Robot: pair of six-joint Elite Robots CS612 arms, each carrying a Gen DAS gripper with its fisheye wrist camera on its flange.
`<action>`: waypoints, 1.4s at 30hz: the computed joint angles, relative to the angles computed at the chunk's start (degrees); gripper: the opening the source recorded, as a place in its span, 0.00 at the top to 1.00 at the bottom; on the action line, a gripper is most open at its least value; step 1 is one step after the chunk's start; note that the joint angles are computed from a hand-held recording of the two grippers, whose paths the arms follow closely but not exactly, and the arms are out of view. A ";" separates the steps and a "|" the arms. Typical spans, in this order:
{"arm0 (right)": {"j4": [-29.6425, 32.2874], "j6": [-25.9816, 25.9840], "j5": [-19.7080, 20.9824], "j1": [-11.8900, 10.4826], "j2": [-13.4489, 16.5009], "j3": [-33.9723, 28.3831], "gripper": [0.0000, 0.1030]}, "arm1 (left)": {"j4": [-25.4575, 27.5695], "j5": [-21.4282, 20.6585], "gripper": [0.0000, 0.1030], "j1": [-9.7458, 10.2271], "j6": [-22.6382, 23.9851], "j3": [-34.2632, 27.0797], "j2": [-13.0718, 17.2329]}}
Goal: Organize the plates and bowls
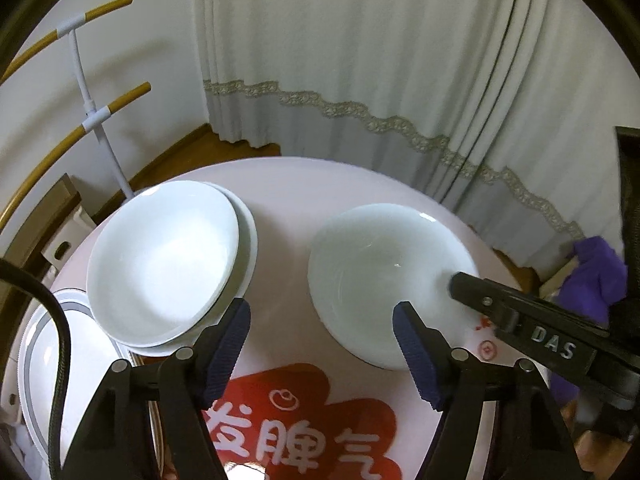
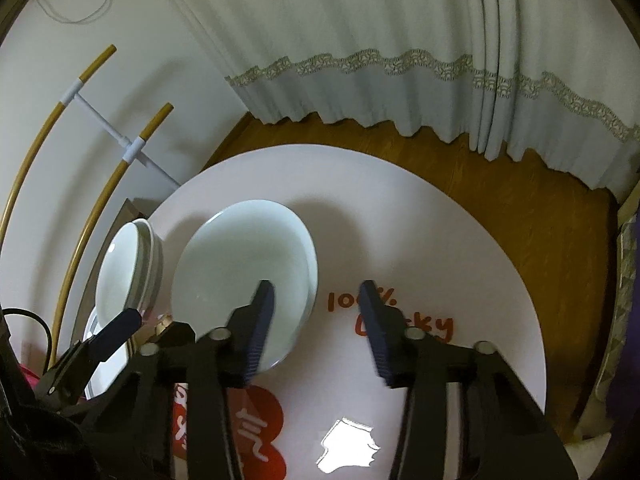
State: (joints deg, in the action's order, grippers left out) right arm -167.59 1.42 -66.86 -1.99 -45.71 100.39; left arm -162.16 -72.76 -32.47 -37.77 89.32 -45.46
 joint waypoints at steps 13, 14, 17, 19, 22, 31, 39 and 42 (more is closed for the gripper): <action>0.39 -1.67 2.62 -0.93 0.90 -0.14 0.91 | 5.65 -1.28 0.55 0.69 1.01 -7.86 4.63; 0.32 -1.68 2.88 -0.99 0.90 -0.08 0.91 | 5.65 -1.68 0.61 0.81 1.02 -8.09 4.81; 0.01 -1.51 3.00 -1.07 0.91 0.15 0.91 | 5.83 -2.36 0.76 1.29 1.86 -9.30 5.69; -0.16 -1.36 4.07 -1.27 0.99 0.25 0.91 | 5.41 -2.70 0.83 1.45 2.23 -9.16 5.71; -0.35 -1.59 4.10 -1.13 0.90 0.33 0.92 | 4.55 -1.17 0.90 1.20 2.98 -8.72 5.66; -1.29 -1.15 3.35 -0.94 0.63 0.87 0.92 | 1.67 -2.06 0.92 1.25 5.03 -5.83 4.54; -1.58 -1.35 3.40 -0.90 -0.59 2.10 0.92 | -2.43 -3.41 0.92 1.39 6.02 -1.40 1.67; -2.47 -1.24 3.32 -0.84 -1.67 3.15 0.92 | -4.51 -3.77 0.92 1.56 6.30 0.74 0.05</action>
